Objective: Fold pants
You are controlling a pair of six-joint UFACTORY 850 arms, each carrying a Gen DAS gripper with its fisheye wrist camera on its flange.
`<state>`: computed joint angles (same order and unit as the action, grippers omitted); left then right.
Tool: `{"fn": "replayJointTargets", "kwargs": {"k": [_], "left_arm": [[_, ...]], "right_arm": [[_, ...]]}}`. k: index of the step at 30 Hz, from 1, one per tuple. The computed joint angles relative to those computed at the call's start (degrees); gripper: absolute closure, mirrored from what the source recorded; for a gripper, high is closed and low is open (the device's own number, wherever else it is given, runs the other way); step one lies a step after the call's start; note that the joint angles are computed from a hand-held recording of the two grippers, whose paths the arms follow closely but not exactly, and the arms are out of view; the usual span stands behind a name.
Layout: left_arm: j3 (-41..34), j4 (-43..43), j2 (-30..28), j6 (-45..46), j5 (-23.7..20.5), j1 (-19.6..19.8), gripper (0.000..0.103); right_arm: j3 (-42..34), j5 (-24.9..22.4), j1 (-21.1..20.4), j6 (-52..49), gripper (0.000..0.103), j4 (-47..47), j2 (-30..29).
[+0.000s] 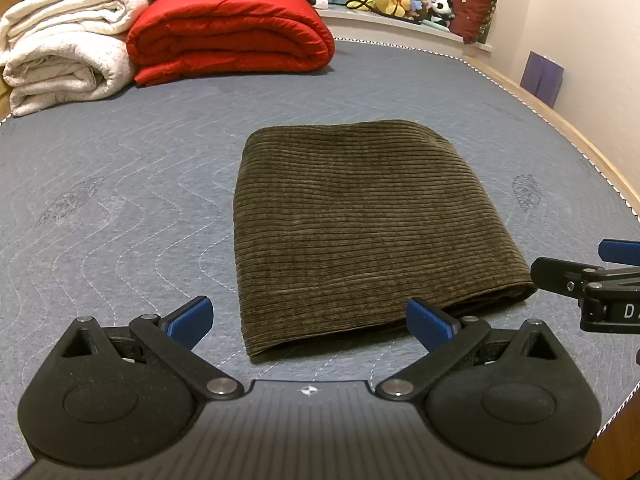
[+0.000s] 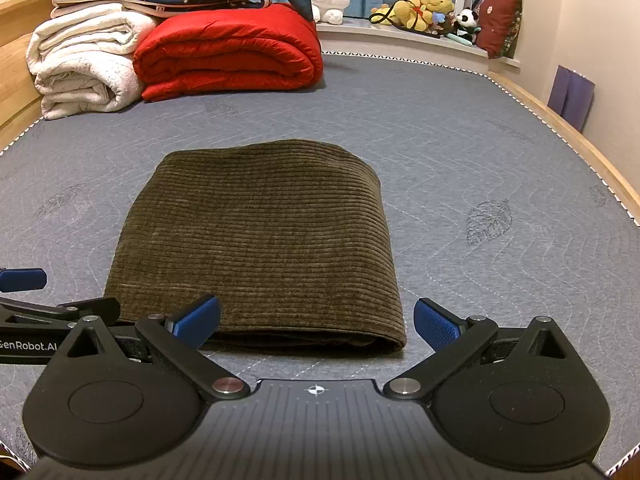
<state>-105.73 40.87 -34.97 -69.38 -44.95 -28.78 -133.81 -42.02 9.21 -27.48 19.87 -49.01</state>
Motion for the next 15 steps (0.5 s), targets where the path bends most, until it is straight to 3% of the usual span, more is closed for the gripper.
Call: {"fn": "replayJointTargets", "kwargs": {"k": [15], "left_arm": [[0.0,-0.3,0.0,0.8,0.2,0.0,0.000]], "right_arm": [[0.8,0.1,-0.1,-0.9,0.001,0.4,0.3]]}}
